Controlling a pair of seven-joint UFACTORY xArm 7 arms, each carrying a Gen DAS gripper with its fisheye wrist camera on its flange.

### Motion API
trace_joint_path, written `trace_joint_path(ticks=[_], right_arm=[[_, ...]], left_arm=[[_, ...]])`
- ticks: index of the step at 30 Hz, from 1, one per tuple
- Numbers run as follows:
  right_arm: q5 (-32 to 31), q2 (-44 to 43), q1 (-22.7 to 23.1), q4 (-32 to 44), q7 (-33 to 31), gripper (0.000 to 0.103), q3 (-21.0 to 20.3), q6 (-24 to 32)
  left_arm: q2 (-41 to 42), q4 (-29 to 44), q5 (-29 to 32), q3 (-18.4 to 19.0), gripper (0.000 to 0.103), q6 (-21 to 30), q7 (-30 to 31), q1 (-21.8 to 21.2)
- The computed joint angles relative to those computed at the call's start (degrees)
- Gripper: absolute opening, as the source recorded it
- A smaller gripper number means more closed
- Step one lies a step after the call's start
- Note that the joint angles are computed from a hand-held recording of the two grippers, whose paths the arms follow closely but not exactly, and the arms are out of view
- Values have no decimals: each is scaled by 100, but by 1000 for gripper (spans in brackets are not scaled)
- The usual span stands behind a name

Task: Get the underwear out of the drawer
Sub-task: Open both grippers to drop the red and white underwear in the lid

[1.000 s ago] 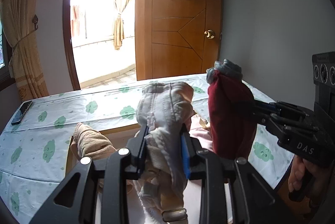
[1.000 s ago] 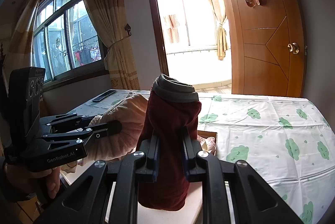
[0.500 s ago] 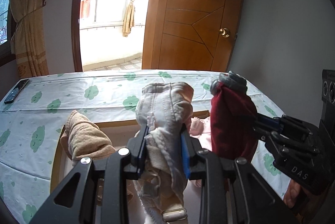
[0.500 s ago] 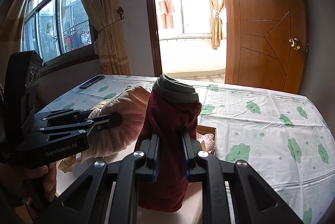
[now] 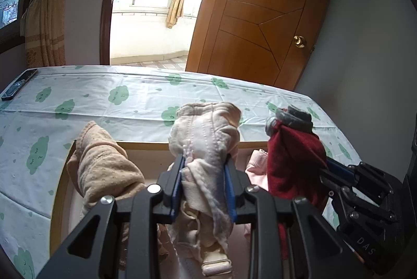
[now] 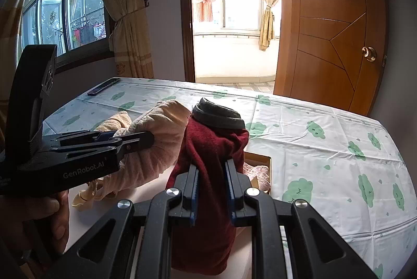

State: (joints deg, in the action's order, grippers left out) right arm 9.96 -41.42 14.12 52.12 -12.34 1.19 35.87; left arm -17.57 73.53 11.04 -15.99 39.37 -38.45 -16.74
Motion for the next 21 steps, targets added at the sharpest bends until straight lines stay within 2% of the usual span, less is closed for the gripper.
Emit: trace_joint_path(ticks=[6, 10, 13, 15, 17, 21], right_arm=[[-169, 92, -141, -7, 141, 20, 121, 9], [-188, 65, -233, -96, 306, 20, 107, -88], [-128, 59, -226, -108, 405, 33, 32, -48], [-127, -2, -221, -151, 417, 49, 25, -107], [-144, -87, -205, -221, 410, 53, 34, -164], [-118, -261, -126, -388, 382, 56, 4, -209]], left_arm=[[135, 112, -33, 45, 27, 241, -50, -3], [78, 60, 40, 39, 38, 199, -168, 22], [36, 32, 81, 28, 43, 186, -227, 41], [16, 15, 34, 50, 44, 188, -204, 29], [-43, -46, -20, 75, 45, 128, -191, 21], [-183, -175, -37, 63, 48, -6, -210, 54]])
